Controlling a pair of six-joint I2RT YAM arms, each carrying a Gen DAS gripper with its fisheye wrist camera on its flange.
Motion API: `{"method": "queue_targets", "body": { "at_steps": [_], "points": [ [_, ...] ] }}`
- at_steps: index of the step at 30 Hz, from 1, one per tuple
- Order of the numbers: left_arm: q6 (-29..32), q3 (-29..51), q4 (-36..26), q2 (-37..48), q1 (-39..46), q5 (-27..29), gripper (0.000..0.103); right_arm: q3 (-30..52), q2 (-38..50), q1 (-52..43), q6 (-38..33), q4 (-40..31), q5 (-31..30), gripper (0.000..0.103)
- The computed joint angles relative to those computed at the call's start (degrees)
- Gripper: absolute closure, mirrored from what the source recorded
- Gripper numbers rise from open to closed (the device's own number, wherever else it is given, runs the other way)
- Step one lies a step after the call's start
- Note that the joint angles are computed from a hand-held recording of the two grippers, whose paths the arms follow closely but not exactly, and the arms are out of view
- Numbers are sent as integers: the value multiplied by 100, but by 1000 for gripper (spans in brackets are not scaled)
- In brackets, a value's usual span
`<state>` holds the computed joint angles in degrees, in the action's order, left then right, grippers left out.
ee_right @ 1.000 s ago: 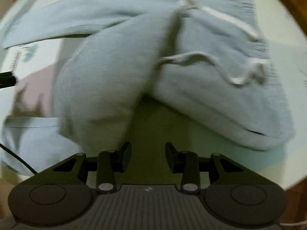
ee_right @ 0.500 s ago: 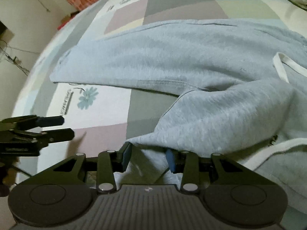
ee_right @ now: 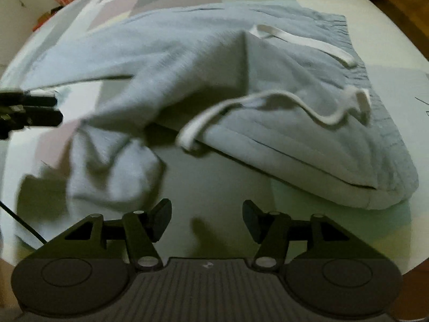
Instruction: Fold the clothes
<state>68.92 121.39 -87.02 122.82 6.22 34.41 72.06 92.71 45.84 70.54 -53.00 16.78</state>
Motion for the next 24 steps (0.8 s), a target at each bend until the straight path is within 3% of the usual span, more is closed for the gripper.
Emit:
{"method": "queue_targets", "body": {
  "at_steps": [4, 6, 9, 10, 13, 15, 17, 19, 24],
  "points": [
    [140, -1685, 1391, -932, -535, -328, 31, -441, -77, 42, -84, 320, 167, 39],
    [-109, -2131, 2112, -1138, -659, -494, 31, -620, -129, 47, -29, 471, 188, 39],
    [-592, -2101, 2667, -1003, -763, -749, 28, -861, -197, 126, 36, 684, 269, 30],
    [-771, -1974, 2760, -885, -784, -835, 28, -883, -180, 164, -21, 699, 272, 22],
    [-1517, -1008, 2358, -183, -791, -971, 28, -773, 13, 254, -427, 625, 177, 7],
    [-2003, -344, 2038, 257, -800, -1022, 28, -471, 251, 298, -792, 321, 152, 8],
    [-2346, 237, 1654, 607, -809, -1011, 28, -284, 298, 327, -1030, 129, 204, 29],
    [-2388, 496, 1396, 728, -775, -885, 30, -96, 350, 407, -1379, -153, 581, 39],
    [-2104, 955, 666, 846, -607, -598, 31, 202, 512, 502, -2693, -600, 1639, 46]
  ]
}}
